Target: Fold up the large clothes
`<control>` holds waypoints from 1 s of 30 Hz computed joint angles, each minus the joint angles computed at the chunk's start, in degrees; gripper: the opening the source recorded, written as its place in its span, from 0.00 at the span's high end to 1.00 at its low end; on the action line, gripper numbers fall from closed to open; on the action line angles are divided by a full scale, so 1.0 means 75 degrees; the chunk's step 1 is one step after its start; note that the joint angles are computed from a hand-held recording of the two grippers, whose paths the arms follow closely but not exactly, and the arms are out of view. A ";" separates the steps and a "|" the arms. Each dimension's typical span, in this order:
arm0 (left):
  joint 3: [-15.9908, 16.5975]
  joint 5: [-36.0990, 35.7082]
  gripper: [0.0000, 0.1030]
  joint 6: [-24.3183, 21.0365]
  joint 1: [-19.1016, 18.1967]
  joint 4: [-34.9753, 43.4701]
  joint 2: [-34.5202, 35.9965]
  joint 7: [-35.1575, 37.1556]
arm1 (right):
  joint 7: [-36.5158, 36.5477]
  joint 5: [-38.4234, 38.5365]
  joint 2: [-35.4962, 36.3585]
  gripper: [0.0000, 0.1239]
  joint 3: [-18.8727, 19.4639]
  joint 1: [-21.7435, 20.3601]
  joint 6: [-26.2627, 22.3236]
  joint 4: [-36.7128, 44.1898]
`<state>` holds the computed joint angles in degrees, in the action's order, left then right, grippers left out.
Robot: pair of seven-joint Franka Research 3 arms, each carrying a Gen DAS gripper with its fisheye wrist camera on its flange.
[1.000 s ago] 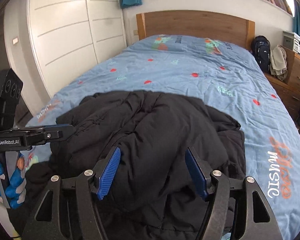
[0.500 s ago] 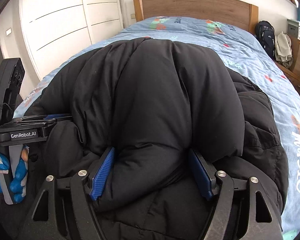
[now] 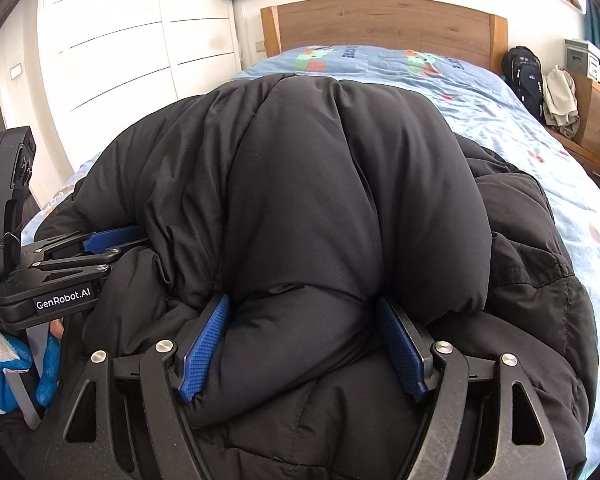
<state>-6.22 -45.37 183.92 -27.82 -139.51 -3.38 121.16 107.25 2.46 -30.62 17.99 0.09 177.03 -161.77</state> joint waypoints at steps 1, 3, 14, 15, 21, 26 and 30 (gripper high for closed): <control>-0.0084 0.0218 0.44 0.0025 0.0087 -0.0025 0.0002 -0.0214 | 0.0022 -0.0007 -0.0020 0.41 0.0032 -0.0020 -0.0007 -0.0008; -0.0386 0.1031 0.44 0.0108 0.0417 -0.0201 -0.0076 -0.1018 | 0.0025 -0.0027 0.0004 0.41 0.0041 -0.0048 0.0005 0.0004; -0.1034 0.3641 0.44 0.0173 0.1368 -0.0500 -0.0254 -0.3430 | -0.0038 -0.0068 0.0158 0.41 0.0011 -0.0125 0.0056 0.0108; -0.0970 0.3732 0.44 0.0183 0.1316 -0.0530 -0.0272 -0.3513 | -0.0021 -0.0071 0.0161 0.41 0.0038 -0.0146 0.0039 0.0124; -0.0275 0.4193 0.43 -0.0282 0.0746 -0.0880 -0.1343 -0.3755 | -0.0183 0.0019 -0.0304 0.39 -0.0484 0.0366 -0.0962 0.0406; -0.0138 0.4883 0.34 -0.0167 0.1028 -0.0786 -0.1855 -0.3985 | -0.0623 0.0130 -0.1463 0.37 -0.0989 0.0662 -0.1278 0.0352; -0.0236 0.5456 0.33 -0.0553 0.1483 0.0182 -0.1313 -0.4517 | -0.0792 0.0023 -0.1312 0.33 -0.0835 0.0197 -0.0907 0.1003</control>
<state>-7.99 -4.45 179.77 -16.70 -138.14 -13.23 87.28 101.31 2.63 -40.46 11.73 1.56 170.23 -154.24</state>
